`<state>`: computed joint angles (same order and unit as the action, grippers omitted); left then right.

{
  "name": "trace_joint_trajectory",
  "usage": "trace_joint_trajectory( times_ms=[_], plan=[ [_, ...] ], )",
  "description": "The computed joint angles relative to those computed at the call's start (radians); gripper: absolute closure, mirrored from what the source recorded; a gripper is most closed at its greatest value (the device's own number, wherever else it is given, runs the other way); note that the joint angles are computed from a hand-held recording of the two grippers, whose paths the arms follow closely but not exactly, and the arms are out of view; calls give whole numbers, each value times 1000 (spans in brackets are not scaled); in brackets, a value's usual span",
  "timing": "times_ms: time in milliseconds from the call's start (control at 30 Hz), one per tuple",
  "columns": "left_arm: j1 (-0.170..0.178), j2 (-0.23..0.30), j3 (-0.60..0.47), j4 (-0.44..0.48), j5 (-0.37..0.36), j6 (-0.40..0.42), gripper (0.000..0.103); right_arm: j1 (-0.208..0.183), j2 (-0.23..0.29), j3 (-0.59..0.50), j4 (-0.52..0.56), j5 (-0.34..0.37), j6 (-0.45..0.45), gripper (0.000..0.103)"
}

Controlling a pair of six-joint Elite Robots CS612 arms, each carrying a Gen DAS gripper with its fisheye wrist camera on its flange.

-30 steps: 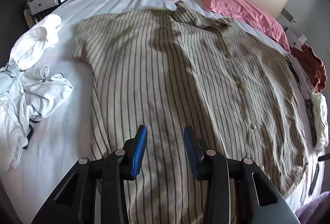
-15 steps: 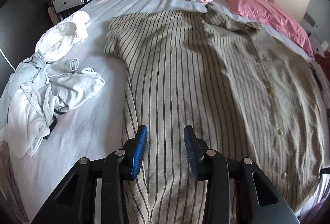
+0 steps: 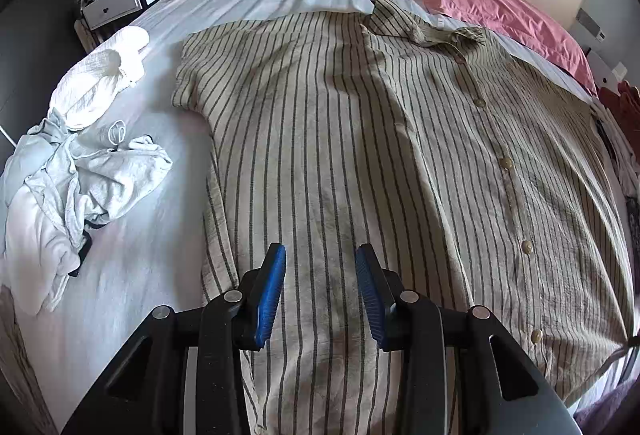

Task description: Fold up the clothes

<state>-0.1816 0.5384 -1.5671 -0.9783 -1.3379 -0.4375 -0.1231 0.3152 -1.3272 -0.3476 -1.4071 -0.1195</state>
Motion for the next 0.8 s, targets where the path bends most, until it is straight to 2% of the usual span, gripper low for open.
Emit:
trace_joint_trajectory(
  times_ms=[133,200,267,367,467,567,667,733,800],
  plan=[
    [3,4,-5,15,1,-8,64,-10,13,1,18,28,8,99],
    [6,4,-3,25,-10,-3,64,-10,14,3,29,16,13,95],
    [17,-5,4,43,-57,16,64,-12,10,-1,21,9,18,94],
    [34,-24,15,84,-133,47,64,-19,0,-38,-66,20,22,88],
    [48,-52,24,170,-184,70,64,-31,10,-97,-168,113,48,85],
    [47,-85,47,294,-175,85,64,-32,42,-152,-259,228,92,85],
    [43,-95,44,401,-159,48,64,-21,89,-195,-351,320,132,85],
    [39,-88,18,434,-160,16,64,-14,134,-225,-382,381,150,85],
    [30,-84,0,467,-141,-11,65,4,153,-221,-375,434,151,85]
  ],
)
